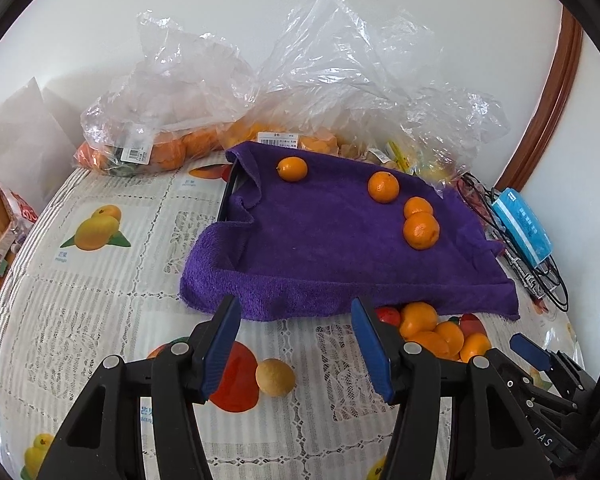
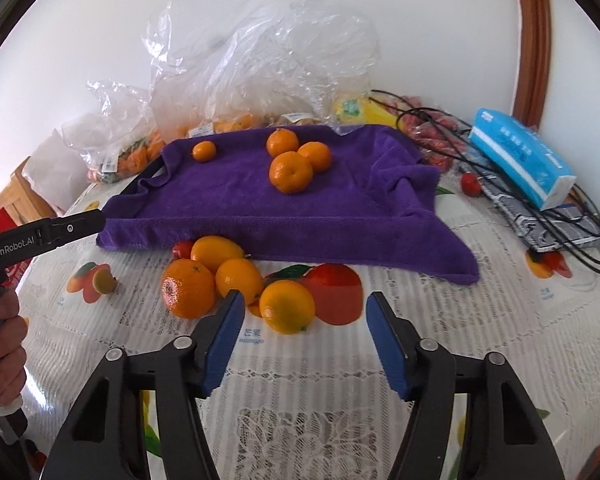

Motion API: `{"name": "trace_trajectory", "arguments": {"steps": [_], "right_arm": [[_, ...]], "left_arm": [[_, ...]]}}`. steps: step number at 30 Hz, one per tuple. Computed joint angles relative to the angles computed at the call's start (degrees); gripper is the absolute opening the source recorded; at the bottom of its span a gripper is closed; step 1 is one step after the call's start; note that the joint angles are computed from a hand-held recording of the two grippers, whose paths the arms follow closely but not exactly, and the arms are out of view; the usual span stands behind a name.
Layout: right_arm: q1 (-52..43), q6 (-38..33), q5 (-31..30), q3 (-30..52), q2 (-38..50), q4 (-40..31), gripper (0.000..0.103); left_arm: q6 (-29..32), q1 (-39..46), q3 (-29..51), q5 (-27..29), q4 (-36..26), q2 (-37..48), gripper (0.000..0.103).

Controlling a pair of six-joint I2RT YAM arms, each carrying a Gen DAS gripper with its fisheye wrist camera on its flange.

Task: Organize fruits
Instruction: 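Grasp an orange beside the towel with the right gripper while the left gripper approaches the fruits, then grasp a small red fruit with the left gripper while the right gripper lifts its orange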

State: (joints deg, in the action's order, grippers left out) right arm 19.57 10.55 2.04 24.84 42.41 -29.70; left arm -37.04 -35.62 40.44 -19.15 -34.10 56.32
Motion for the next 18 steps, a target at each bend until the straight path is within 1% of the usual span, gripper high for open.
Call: {"name": "trace_trajectory", "arguments": {"steps": [2,5,7,9,10,11,15,18], "right_arm": [[-1.0,-1.1,-1.9,0.1,3.3,1.8,0.054],[-1.4,-1.2,-2.8,0.1,7.7,4.7,0.051],[-1.3,-0.9,-3.2,0.6,10.5,5.5,0.050],[-1.5,-1.0,-3.1,0.6,11.1,6.0,0.049],[-1.6,-1.5,-3.1,0.5,11.2,6.3,0.045],[-1.6,-1.7,-3.3,0.5,11.7,6.5,0.035],[-2.1,-2.8,-4.7,0.6,12.9,7.1,0.034],[-2.0,-2.9,-4.2,0.1,10.5,6.5,0.034]], "left_arm": [[0.0,0.4,0.0,0.0,0.1,0.5,0.055],[0.5,1.6,-0.2,1.2,0.5,1.3,0.055],[0.6,2.2,-0.5,2.1,0.8,1.3,0.055],[0.6,2.5,-0.6,2.9,0.9,1.1,0.055],[0.7,2.6,-0.7,3.4,1.1,1.0,0.055],[0.8,2.4,-0.7,3.4,1.1,1.1,0.055],[0.9,0.9,-0.6,2.3,1.4,1.6,0.055],[1.1,0.4,-0.8,2.8,1.9,1.3,0.055]]}}
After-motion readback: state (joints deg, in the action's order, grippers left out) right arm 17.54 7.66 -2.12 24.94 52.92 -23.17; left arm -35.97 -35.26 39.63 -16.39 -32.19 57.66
